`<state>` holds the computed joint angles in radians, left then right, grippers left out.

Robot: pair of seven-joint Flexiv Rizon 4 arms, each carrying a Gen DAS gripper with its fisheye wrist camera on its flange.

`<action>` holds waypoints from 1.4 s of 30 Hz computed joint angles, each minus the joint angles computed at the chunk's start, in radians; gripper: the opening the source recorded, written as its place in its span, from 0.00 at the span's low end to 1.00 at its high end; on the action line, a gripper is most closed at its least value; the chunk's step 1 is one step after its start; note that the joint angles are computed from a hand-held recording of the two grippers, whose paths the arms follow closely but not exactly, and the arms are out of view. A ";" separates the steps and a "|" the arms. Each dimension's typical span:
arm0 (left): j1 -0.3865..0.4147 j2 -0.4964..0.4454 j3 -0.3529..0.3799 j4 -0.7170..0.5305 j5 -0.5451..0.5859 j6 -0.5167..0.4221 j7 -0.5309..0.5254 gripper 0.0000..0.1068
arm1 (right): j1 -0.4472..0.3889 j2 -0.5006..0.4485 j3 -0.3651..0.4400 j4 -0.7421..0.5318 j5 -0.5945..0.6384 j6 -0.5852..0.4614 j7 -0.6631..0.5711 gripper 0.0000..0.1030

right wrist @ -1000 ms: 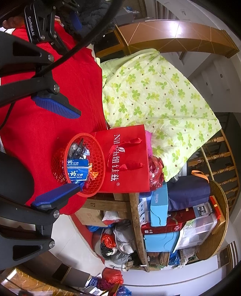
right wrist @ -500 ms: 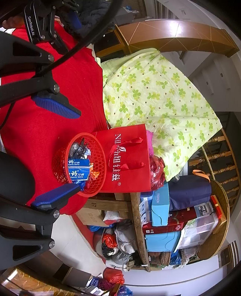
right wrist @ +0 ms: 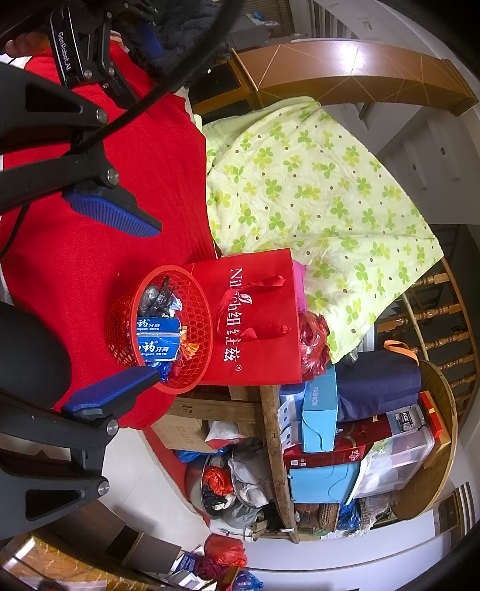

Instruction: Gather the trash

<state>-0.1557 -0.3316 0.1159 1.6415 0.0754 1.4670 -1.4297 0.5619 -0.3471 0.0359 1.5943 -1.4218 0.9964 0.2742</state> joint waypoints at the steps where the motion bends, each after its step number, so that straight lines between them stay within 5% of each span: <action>1: 0.005 0.001 -0.007 0.002 -0.004 0.001 0.006 0.96 | -0.002 0.000 0.000 0.000 0.000 0.004 -0.001 0.74; 42: 0.008 0.001 -0.007 0.003 -0.006 -0.009 0.013 0.96 | 0.005 0.003 0.003 0.004 -0.018 -0.018 0.034 0.74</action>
<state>-0.1476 -0.3302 0.1089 1.6449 0.0698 1.4585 -1.4165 0.5670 -0.3437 0.0387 1.5988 -1.4393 0.9780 0.3083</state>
